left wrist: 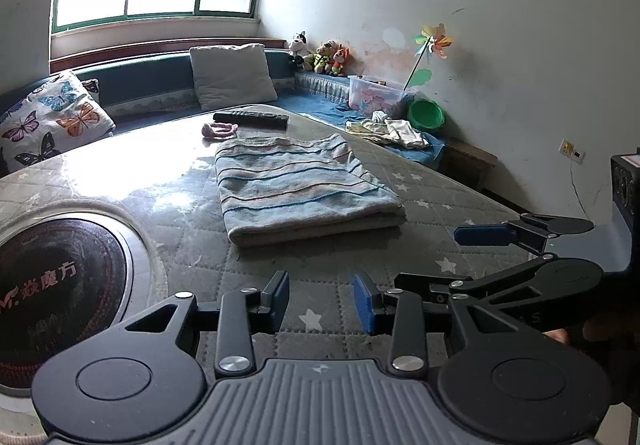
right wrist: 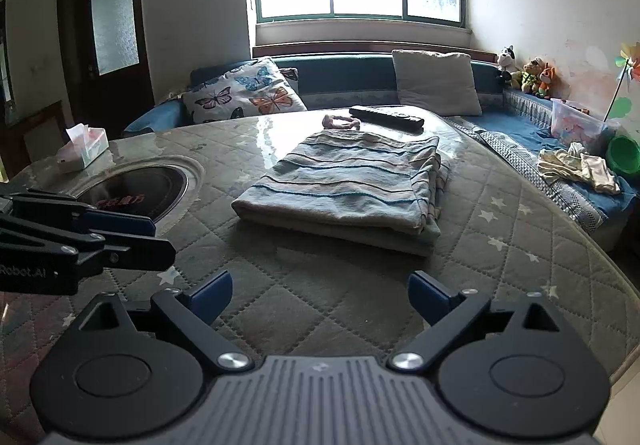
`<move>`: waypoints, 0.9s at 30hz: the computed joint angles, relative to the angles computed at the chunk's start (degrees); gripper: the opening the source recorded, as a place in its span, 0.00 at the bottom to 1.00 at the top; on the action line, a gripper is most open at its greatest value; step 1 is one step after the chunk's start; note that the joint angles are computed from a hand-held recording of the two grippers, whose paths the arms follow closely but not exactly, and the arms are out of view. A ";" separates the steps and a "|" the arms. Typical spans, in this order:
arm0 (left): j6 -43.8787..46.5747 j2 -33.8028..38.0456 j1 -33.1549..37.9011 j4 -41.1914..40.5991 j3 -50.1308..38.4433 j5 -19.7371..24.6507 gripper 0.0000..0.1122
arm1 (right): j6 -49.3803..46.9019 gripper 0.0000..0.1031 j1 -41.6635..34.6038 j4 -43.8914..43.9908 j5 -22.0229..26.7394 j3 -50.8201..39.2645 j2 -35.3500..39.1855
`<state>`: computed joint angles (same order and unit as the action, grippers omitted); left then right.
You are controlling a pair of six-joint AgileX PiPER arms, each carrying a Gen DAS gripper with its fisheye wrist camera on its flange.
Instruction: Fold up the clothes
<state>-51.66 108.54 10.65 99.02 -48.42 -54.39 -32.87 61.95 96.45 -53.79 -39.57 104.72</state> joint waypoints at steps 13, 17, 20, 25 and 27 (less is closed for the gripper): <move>0.45 -0.28 -0.10 0.12 1.59 0.71 0.34 | 0.35 0.97 1.43 1.50 -1.19 -0.34 0.23; -0.27 -0.36 -0.25 0.29 1.61 0.95 0.34 | 0.64 0.98 1.67 1.51 -1.37 -0.35 0.21; -0.74 -0.33 -0.37 0.45 1.47 0.82 0.34 | 0.62 0.98 1.64 1.65 -1.36 -0.46 0.27; -0.12 -0.63 -0.69 -0.54 1.91 1.26 0.34 | 1.20 0.98 1.46 1.48 -1.27 -0.25 0.24; 0.43 -0.73 -0.94 -1.33 2.20 1.74 0.34 | 1.72 0.98 1.37 1.17 -1.15 0.00 0.17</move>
